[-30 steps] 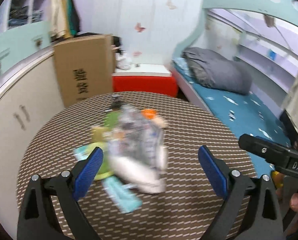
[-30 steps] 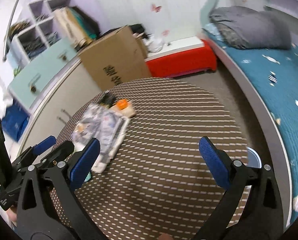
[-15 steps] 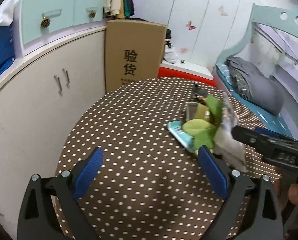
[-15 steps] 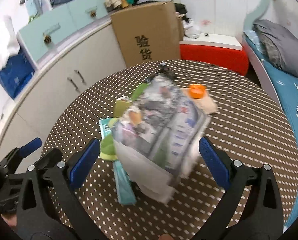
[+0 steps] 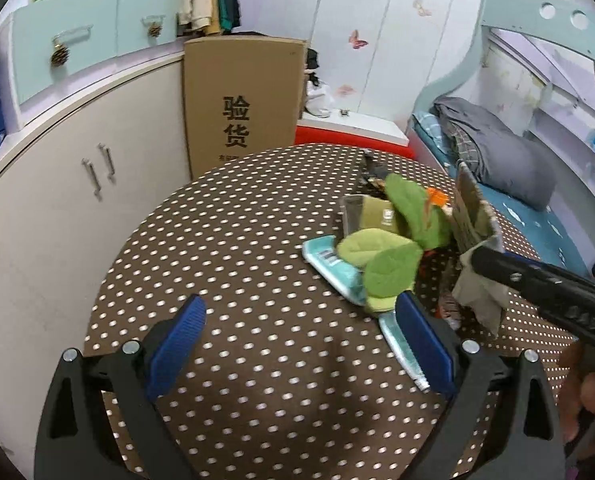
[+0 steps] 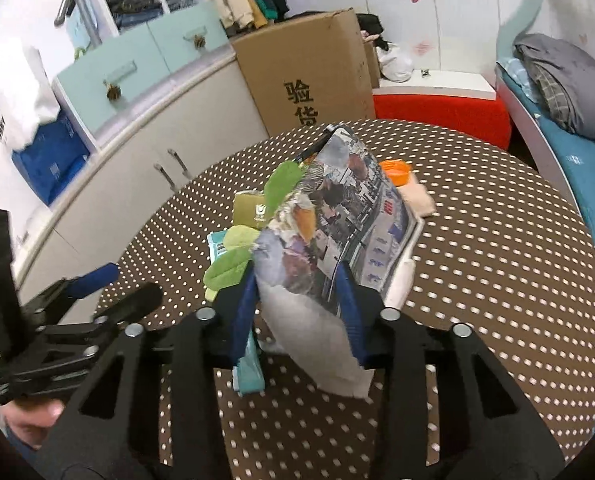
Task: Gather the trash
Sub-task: 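Grasp the green plush leaf toy with the left tool while the right tool grasps the newspaper-printed bag, then carry the plush toy and newspaper bag over the bin and open both tools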
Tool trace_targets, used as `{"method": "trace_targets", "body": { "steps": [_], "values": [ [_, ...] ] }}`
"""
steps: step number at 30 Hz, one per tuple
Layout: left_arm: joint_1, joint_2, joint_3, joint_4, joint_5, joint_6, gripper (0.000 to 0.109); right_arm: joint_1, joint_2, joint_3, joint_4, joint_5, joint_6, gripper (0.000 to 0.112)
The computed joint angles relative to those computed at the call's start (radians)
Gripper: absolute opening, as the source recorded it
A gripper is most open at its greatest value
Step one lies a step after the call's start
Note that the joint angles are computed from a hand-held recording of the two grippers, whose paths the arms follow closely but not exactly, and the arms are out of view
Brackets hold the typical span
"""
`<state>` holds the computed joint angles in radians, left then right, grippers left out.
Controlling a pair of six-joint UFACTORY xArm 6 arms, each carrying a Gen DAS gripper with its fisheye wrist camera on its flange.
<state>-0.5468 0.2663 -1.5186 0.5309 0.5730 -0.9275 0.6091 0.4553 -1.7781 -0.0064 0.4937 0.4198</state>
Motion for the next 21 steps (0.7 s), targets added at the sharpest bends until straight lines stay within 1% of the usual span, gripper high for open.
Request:
{"method": "trace_targets", "body": {
  "steps": [2, 4, 8, 11, 13, 15, 16, 17, 18, 20, 21],
  "values": [
    [-0.007, 0.027, -0.032, -0.015, -0.001, 0.023, 0.094, -0.009, -0.043, 0.057, 0.004, -0.02, 0.006, 0.034],
    [-0.017, 0.069, -0.087, -0.028, 0.019, 0.054, 0.094, -0.016, -0.071, 0.096, -0.014, -0.029, 0.026, 0.033],
    [-0.034, 0.166, -0.223, -0.037, 0.067, 0.128, 0.094, -0.023, -0.073, 0.086, -0.103, 0.001, 0.099, 0.034],
    [-0.044, 0.248, -0.337, -0.05, 0.116, 0.207, 0.094, -0.029, -0.096, 0.113, -0.152, -0.003, 0.15, 0.035],
    [-0.048, 0.296, -0.403, -0.079, 0.143, 0.26, 0.094, -0.034, -0.107, 0.126, -0.166, -0.009, 0.16, 0.035],
    [-0.053, 0.341, -0.465, -0.09, 0.172, 0.297, 0.092, -0.039, -0.111, 0.138, -0.16, -0.016, 0.156, 0.039],
    [-0.055, 0.359, -0.489, -0.101, 0.183, 0.316, 0.081, -0.04, -0.111, 0.14, -0.159, -0.018, 0.152, 0.04],
    [-0.054, 0.376, -0.514, -0.127, 0.197, 0.344, 0.074, -0.039, -0.111, 0.143, -0.162, -0.017, 0.152, 0.041],
    [-0.051, 0.396, -0.542, -0.167, 0.216, 0.379, 0.063, -0.038, -0.11, 0.142, -0.161, -0.015, 0.148, 0.041],
    [-0.054, 0.409, -0.56, -0.153, 0.223, 0.378, 0.054, -0.035, -0.105, 0.14, -0.169, -0.012, 0.142, 0.044],
    [-0.052, 0.41, -0.56, -0.175, 0.218, 0.392, 0.043, -0.033, -0.099, 0.131, -0.174, -0.009, 0.142, 0.044]
  ]
}}
